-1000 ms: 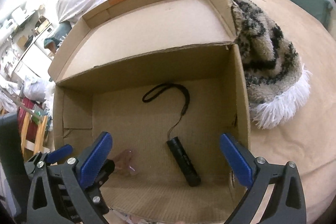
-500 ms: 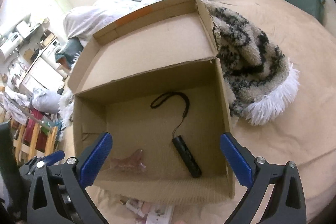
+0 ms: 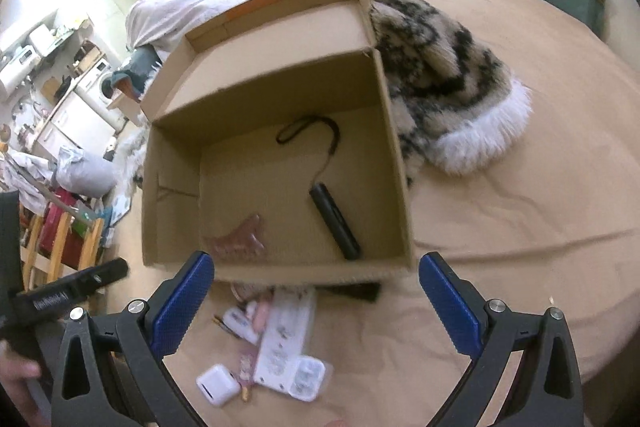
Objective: Organize rigid objects
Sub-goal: 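Withdraw both tools from the box back toward the pile, then grasp the white earbud case with left tool while right tool grasps the white charger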
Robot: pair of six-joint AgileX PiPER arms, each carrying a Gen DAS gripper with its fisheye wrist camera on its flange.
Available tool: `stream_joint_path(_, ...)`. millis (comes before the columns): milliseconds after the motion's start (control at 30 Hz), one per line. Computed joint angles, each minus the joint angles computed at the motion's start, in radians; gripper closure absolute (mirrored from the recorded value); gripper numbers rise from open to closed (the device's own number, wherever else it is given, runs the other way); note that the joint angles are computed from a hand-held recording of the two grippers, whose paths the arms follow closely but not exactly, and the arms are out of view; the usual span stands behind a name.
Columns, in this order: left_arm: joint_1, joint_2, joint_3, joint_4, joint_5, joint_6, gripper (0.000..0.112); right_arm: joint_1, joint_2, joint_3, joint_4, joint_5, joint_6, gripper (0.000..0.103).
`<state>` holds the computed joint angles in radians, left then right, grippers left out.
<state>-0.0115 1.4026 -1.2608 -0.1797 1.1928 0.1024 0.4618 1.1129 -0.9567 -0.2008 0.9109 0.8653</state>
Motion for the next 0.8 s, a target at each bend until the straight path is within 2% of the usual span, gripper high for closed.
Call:
stream_joint_path(267, -0.051, -0.051, 0.167, 0.094, -0.034, -0.077, 0.01, 0.022, -0.045, 0.093, 0.056, 0.026, 0.005, 0.0)
stream_joint_path(400, -0.107, -0.053, 0.266, 0.114, -0.039, -0.117, 0.012, 0.046, -0.02, 0.113, 0.083, 0.035, 0.015, 0.0)
stream_joint_path(500, -0.132, -0.033, 0.322, 0.089, -0.042, -0.157, 0.025, 0.035, 0.01, 0.124, 0.142, 0.024, -0.025, 0.0)
stream_joint_path(600, -0.17, -0.033, 0.363, 0.082, -0.055, -0.201, 0.026, -0.002, 0.019, 0.153, 0.236, -0.016, -0.087, 0.0)
stream_joint_path(633, -0.189, -0.032, 0.369, 0.081, -0.059, -0.196, 0.026, -0.034, 0.021, 0.167, 0.305, -0.034, -0.148, 0.003)
stream_joint_path(700, -0.233, -0.037, 0.378, 0.089, -0.061, -0.187, 0.026, -0.093, 0.026, 0.189, 0.433, -0.05, -0.27, 0.016)
stream_joint_path(733, -0.238, -0.041, 0.38, 0.082, -0.057, -0.177, 0.026, -0.103, 0.03, 0.195, 0.462, -0.051, -0.295, 0.023)
stream_joint_path(800, -0.25, -0.047, 0.381, 0.07, -0.044, -0.148, 0.026, -0.1, 0.044, 0.198, 0.484, -0.048, -0.311, 0.028)
